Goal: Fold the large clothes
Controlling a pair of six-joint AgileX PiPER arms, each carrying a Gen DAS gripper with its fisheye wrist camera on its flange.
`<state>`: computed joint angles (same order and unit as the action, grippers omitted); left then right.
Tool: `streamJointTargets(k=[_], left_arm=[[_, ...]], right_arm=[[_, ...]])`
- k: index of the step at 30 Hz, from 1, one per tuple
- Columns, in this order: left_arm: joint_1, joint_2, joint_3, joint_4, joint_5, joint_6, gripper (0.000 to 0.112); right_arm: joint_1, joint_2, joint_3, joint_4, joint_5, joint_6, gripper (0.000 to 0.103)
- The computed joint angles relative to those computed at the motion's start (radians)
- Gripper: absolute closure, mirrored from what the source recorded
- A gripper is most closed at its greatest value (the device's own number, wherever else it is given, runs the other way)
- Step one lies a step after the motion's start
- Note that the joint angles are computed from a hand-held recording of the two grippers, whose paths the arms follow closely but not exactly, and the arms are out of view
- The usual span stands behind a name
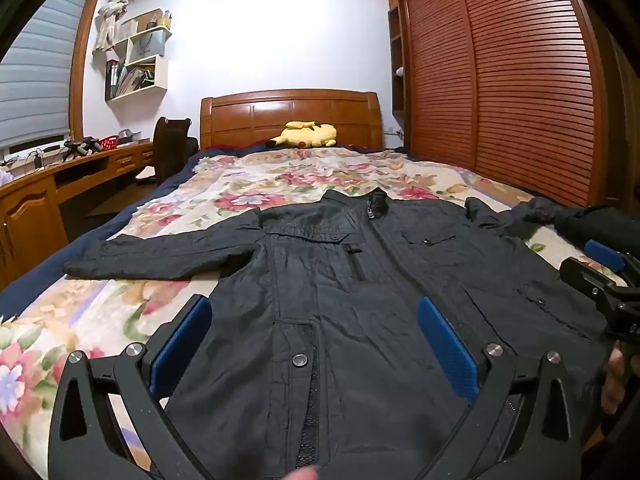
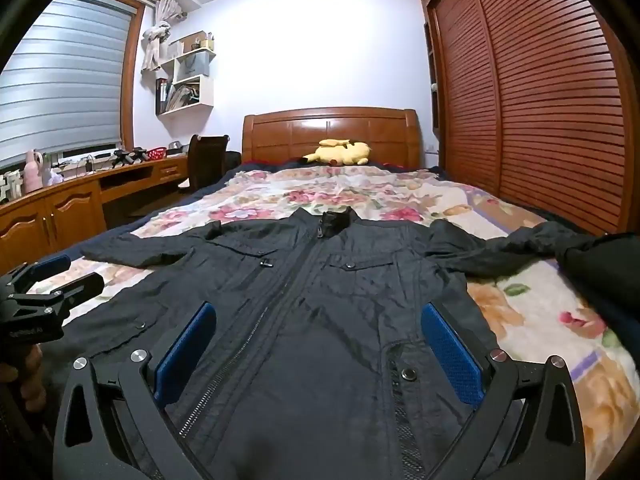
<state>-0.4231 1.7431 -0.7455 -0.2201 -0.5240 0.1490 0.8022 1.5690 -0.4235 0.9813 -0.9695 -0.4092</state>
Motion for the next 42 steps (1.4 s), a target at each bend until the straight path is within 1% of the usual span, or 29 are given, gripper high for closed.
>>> streamJointTargets(k=[4,7,8,10,12,15,26,42], left_arm=[[-0.006,0.000,0.001,-0.022,-0.009,0.023,0.009],[-0.005,0.002,-0.005,-0.026,0.001,0.025,0.009],[-0.004,0.001,-0.004,-0.024,0.000,0.021,0.009],[0.010,0.001,0.003,0.010,-0.005,-0.005,0.009],[0.001,0.001,0.002,-0.014,-0.007,0.013,0.009],[0.002,0.001,0.004,-0.007,-0.010,0.007,0.009],[0.002,0.004,0.004,-0.012,-0.016,0.008,0.009],[0.003,0.002,0.006,-0.007,-0.018,0.004,0.009]], right_arm=[[0.001,0.000,0.003,0.001,-0.004,0.000,0.001],[0.004,-0.002,0.011,-0.004,-0.013,0.008,0.001],[0.023,-0.007,-0.002,0.027,-0.010,-0.018,0.001],[0.022,-0.013,-0.006,0.033,-0.002,-0.030,0.001],[0.026,-0.023,-0.010,0.050,0.005,-0.049,0.001],[0.032,-0.014,-0.004,0.046,-0.009,-0.036,0.001],[0.021,-0.003,0.005,0.021,-0.016,-0.012,0.001],[0.014,0.009,-0.002,0.012,-0.014,-0.001,0.001]])
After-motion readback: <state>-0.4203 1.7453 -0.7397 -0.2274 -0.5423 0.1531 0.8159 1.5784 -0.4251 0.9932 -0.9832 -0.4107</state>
